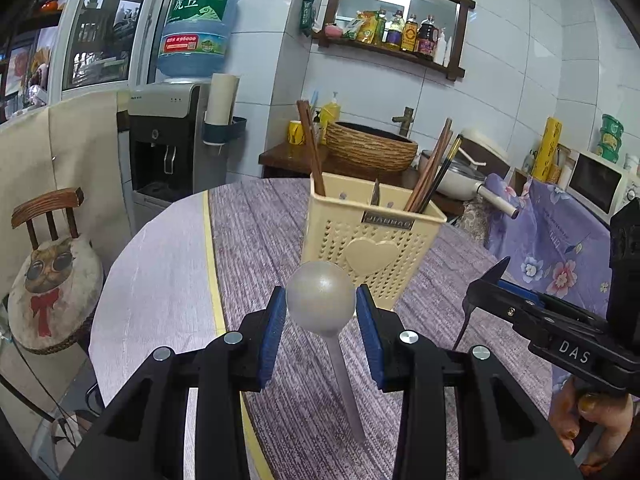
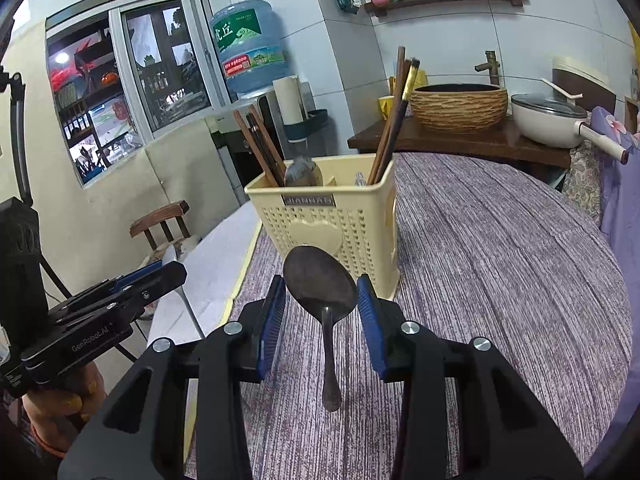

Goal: Organize utensils
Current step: 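Lift both spoons and carry them above the cream holder with both tools, then lower both spoons into the holder and open both tools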

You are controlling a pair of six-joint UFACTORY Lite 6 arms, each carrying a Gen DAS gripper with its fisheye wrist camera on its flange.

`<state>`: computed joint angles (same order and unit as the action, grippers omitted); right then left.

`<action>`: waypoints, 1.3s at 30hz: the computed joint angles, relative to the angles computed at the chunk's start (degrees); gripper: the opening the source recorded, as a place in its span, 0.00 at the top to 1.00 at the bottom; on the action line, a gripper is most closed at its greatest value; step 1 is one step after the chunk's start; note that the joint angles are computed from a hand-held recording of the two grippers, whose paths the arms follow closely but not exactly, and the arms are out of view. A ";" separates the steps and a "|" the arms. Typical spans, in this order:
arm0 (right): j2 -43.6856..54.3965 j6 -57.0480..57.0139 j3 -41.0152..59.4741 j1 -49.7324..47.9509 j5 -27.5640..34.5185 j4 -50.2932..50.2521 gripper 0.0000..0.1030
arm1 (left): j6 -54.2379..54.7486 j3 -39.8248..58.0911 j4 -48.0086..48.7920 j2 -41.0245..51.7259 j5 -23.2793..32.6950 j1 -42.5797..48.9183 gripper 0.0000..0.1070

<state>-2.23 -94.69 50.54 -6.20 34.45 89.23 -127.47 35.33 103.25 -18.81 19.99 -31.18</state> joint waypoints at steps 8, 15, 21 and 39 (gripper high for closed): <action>2.68 9.71 13.60 -0.89 5.05 -3.64 0.63 | 10.47 12.38 -4.44 -0.42 -6.76 7.11 0.66; 7.18 9.80 29.09 3.14 -0.85 0.89 0.63 | 18.15 32.48 -6.70 12.75 -1.42 7.83 0.66; 14.55 7.91 37.37 7.23 -7.75 2.38 0.63 | 14.50 42.62 -2.30 23.77 -2.02 9.56 0.66; 22.47 -27.58 26.36 10.04 -11.33 30.63 0.63 | -10.63 32.69 21.66 31.28 3.80 8.07 0.66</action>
